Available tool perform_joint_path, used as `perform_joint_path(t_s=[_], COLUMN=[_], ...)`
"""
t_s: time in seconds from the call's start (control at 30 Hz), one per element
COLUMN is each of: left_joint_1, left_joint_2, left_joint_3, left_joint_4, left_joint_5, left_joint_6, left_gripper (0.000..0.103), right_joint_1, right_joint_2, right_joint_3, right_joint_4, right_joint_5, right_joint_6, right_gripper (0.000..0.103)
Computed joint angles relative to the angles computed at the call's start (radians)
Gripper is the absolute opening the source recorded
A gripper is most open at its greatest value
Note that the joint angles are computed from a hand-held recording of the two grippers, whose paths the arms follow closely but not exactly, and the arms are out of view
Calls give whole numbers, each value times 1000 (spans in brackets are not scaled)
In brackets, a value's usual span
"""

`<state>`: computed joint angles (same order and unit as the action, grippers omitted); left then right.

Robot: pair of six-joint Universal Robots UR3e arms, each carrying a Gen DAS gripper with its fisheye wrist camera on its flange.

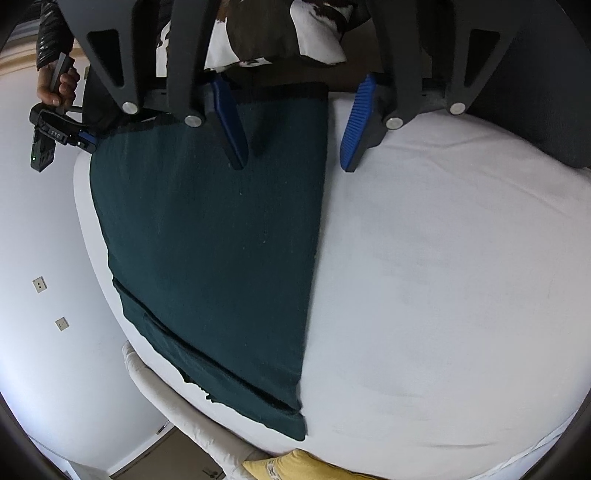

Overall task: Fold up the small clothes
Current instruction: 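Grasp the sweater hem with both tools, then lift the hem with both tools and fold it up toward the collar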

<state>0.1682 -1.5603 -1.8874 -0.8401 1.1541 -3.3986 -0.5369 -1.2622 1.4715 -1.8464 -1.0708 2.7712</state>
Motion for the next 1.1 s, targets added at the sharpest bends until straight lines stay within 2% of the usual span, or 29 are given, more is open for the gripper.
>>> perform_joint_path(t_s=[0.03, 0.1, 0.13, 0.17, 0.23, 0.27, 0.3, 0.37, 0.47, 0.63, 0.77, 0.87, 0.93, 1.1], left_joint_1=[-8, -20, -20, -12, 0, 5, 8, 17, 25, 33, 55, 93, 131, 179], left_joint_2=[-5, -17, -20, -21, -16, -10, -6, 7, 26, 60, 100, 124, 137, 121], left_joint_3=[4, 20, 23, 19, 5, -4, -13, -30, -48, -64, -65, -72, -90, -76], left_joint_4=[2, -9, -13, -19, -19, -15, -8, -1, 13, 25, 14, 11, 27, 122], left_joint_5=[9, 33, 35, 22, 8, 0, -5, -17, -27, -37, -80, -150, -228, -354], left_joint_6=[-6, -14, -17, -16, -14, -12, -13, -15, -17, -13, 3, 2, -13, -93], left_gripper=[53, 40, 26, 17, 10, 9, 8, 8, 7, 6, 6, 6, 6, 6], right_joint_1=[4, 15, 22, 28, 32, 34, 30, 27, 25, 4, -25, -61, -78, -78], right_joint_2=[6, 13, 13, 15, 15, 17, 18, 24, 21, -2, -18, -28, -28, -2], right_joint_3=[-7, -13, -12, -12, -6, -4, -2, -6, 1, 6, -14, -21, -34, -91], right_joint_4=[1, -2, -6, -10, -19, -24, -24, -15, -16, -1, 49, 90, 116, 131], right_joint_5=[-4, -13, -18, -19, -20, -21, -22, -18, -10, 22, 86, 177, 238, 368], right_joint_6=[3, 5, 7, 7, 1, 1, -4, -4, -10, -31, -47, -70, -78, -38], right_gripper=[43, 43, 44, 45, 43, 39, 36, 22, 8, 6, 6, 6, 6, 6])
